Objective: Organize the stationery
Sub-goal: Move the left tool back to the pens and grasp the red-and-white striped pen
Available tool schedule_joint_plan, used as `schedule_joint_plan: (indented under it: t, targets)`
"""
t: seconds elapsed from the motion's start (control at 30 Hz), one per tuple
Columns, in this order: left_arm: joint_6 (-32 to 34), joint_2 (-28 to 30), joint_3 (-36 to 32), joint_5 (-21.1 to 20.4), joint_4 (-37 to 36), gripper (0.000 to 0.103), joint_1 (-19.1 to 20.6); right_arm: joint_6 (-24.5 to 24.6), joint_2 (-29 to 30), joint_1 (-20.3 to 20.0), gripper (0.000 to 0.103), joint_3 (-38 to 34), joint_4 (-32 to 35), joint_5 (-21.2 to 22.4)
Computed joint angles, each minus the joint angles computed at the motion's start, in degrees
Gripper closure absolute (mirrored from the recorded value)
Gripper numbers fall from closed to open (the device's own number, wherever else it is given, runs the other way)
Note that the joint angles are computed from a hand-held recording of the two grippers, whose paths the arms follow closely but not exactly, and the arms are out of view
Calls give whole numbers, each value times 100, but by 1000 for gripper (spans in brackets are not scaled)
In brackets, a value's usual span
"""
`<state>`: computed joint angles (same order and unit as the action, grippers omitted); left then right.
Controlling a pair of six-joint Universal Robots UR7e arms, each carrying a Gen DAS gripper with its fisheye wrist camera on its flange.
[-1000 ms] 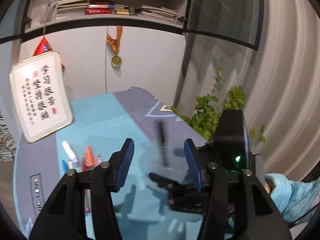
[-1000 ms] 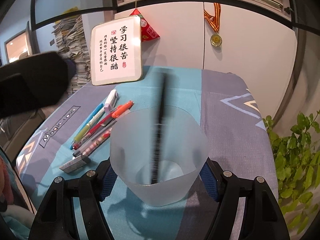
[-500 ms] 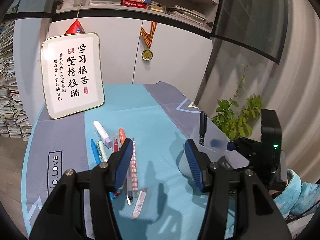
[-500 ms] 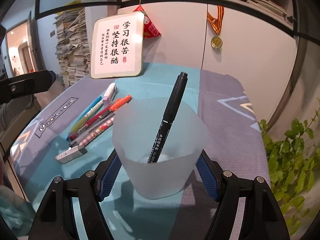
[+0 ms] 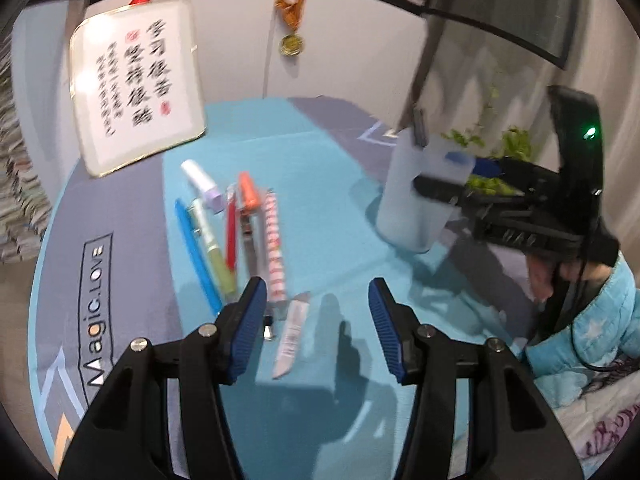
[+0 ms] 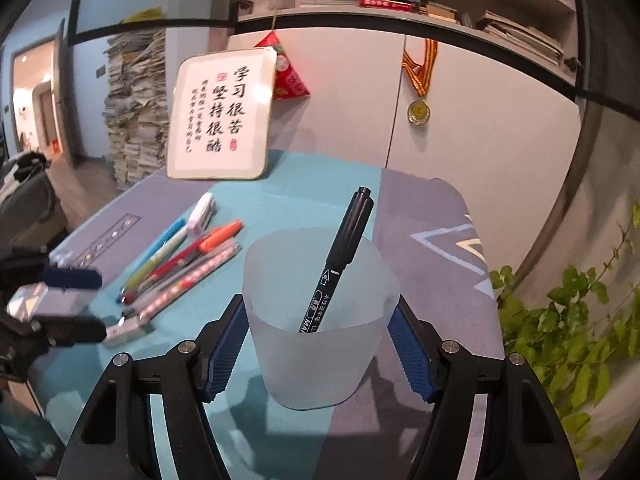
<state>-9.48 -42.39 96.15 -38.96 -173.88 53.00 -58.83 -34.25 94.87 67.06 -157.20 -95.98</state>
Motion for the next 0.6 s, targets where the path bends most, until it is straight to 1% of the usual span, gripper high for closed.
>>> schedule_joint_plan:
  t: [0.07, 0.13, 0.17, 0.2, 0.27, 0.3, 0.37, 0.47, 0.6]
  targets:
    - [-34, 34, -103, 24, -3, 53, 48, 151, 146, 6, 32, -257, 46, 1]
    - [68, 99, -224, -18, -45, 53, 83, 274, 323, 15, 32, -506, 1, -103]
    - [136, 157, -320, -15, -34, 53, 105, 341, 366, 7, 32, -597, 95, -137]
    - [157, 222, -435, 16, 41, 56, 127, 350, 365, -11, 32, -593, 65, -57]
    - [161, 325, -663, -19, 218, 66, 189, 356, 346, -24, 32, -567, 96, -33]
    - [174, 387, -789, -83, 263, 74, 229, 343, 342, -30, 32, -551, 84, -24]
    - [197, 488, -1005, -172, 414, 75, 291, 311, 328, -37, 32, -512, 54, -26]
    - [139, 627, -1291, -117, 849, 77, 368, 303, 322, -38, 32, -509, 66, -29]
    - [-174, 650, -1348, 106, 1123, 79, 433, 289, 319, -39, 32, -499, 58, -23]
